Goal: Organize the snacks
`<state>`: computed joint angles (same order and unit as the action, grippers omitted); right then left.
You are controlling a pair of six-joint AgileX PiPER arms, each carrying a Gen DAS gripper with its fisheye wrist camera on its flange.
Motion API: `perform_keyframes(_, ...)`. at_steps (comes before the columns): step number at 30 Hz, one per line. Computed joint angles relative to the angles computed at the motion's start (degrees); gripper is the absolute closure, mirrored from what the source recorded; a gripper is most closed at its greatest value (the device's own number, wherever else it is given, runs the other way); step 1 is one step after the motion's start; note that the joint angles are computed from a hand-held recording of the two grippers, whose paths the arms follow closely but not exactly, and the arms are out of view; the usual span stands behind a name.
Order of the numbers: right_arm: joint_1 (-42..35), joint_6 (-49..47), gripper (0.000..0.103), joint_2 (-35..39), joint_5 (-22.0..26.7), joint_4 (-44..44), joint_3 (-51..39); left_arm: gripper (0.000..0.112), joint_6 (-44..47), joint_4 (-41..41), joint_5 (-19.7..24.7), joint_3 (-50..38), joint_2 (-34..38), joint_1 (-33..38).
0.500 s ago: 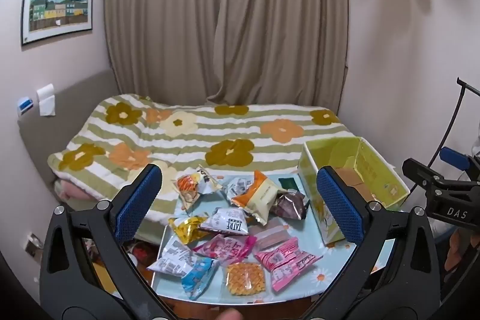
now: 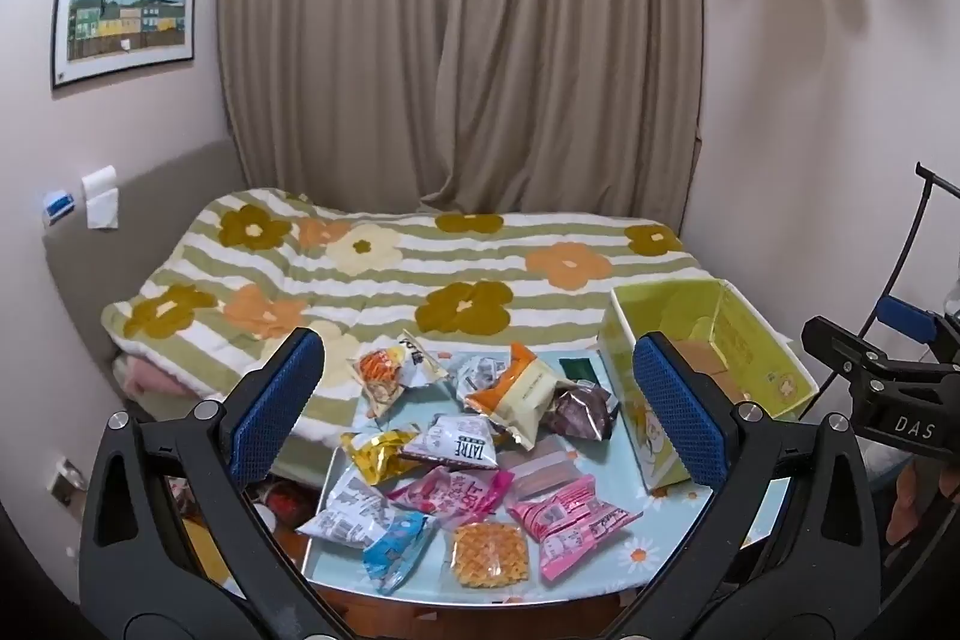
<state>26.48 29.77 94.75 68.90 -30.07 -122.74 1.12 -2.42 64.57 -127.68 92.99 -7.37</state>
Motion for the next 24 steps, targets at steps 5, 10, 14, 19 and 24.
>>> perform_keyframes(5,-0.15,0.11,0.0,-0.8,-1.64,0.17,2.01,0.01,-0.26,-0.75,1.76,-1.39,0.77,0.86)
perform_keyframes(10,-0.19,0.06,0.0,-1.34,-1.84,0.5,2.37,0.01,-0.38,-1.06,2.06,-0.69,0.48,1.57)
perform_keyframes(14,-0.27,-0.36,0.0,-1.04,-1.79,0.83,1.99,0.01,-0.25,-0.6,1.6,0.25,-0.01,1.69)
perform_keyframes(19,-0.02,-0.16,0.0,-1.38,-2.3,0.92,2.76,0.01,-0.31,-0.32,1.96,0.06,0.23,1.82)
perform_keyframes(24,0.06,-0.24,0.0,-1.31,-1.97,1.23,2.41,0.01,-0.6,0.15,2.98,-1.49,1.2,1.68)
